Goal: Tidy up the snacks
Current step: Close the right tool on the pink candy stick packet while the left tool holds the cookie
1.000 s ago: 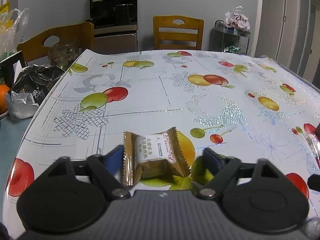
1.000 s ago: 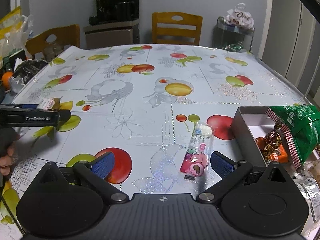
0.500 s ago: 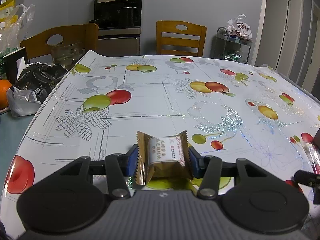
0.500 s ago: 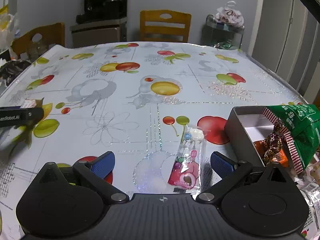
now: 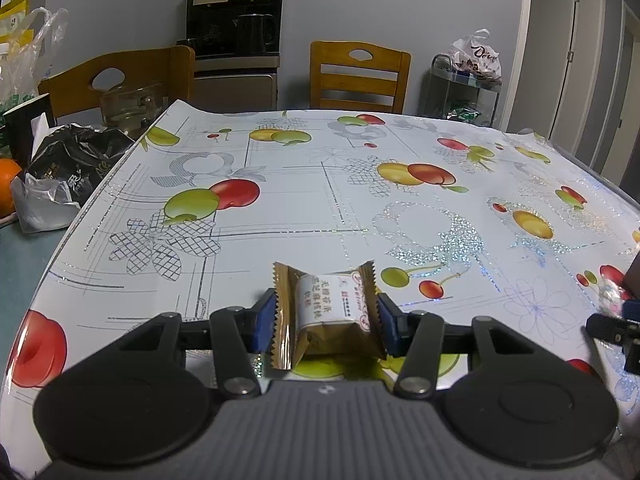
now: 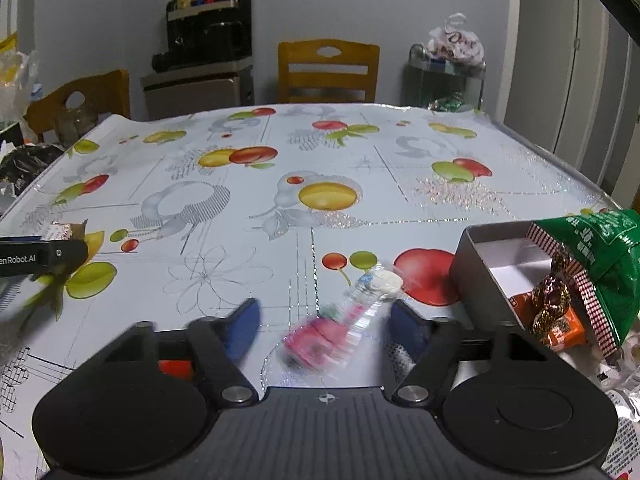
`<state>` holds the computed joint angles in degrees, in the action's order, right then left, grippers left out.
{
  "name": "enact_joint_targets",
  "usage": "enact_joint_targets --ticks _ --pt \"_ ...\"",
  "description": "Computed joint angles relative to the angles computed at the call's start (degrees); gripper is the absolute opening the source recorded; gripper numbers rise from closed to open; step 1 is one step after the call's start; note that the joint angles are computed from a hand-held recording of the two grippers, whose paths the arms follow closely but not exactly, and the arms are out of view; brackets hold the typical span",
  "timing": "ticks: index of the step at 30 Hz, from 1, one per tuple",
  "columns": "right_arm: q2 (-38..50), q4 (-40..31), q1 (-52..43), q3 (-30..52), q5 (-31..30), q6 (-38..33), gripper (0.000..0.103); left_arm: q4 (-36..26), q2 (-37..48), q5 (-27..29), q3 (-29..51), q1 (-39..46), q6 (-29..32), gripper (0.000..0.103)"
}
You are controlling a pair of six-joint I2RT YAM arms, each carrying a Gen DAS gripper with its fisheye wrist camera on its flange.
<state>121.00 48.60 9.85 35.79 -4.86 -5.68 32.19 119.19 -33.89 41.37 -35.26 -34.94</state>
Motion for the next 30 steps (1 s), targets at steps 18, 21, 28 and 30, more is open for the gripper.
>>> enact_joint_targets --ticks 18,21,28,30 --pt "-3.4 1.8 0.9 -6.1 -8.5 -7.3 0.031 5.7 0.0 5.3 -2.3 -0.8 4.7 0.049" --pt "-3.9 2.9 1.0 -7.2 -8.5 -8.3 0.031 6.1 0.1 6.2 -2.2 -1.5 6.3 0.049" --pt "-3.4 3.0 0.7 -7.0 -8.7 -7.9 0.045 9.4 0.1 10.7 -3.3 -2.6 10.0 0.049" --pt "-2.7 3.4 0.9 -6.5 -8.3 -7.5 0.057 9.8 0.1 11.5 -3.4 -2.8 10.4 0.049"
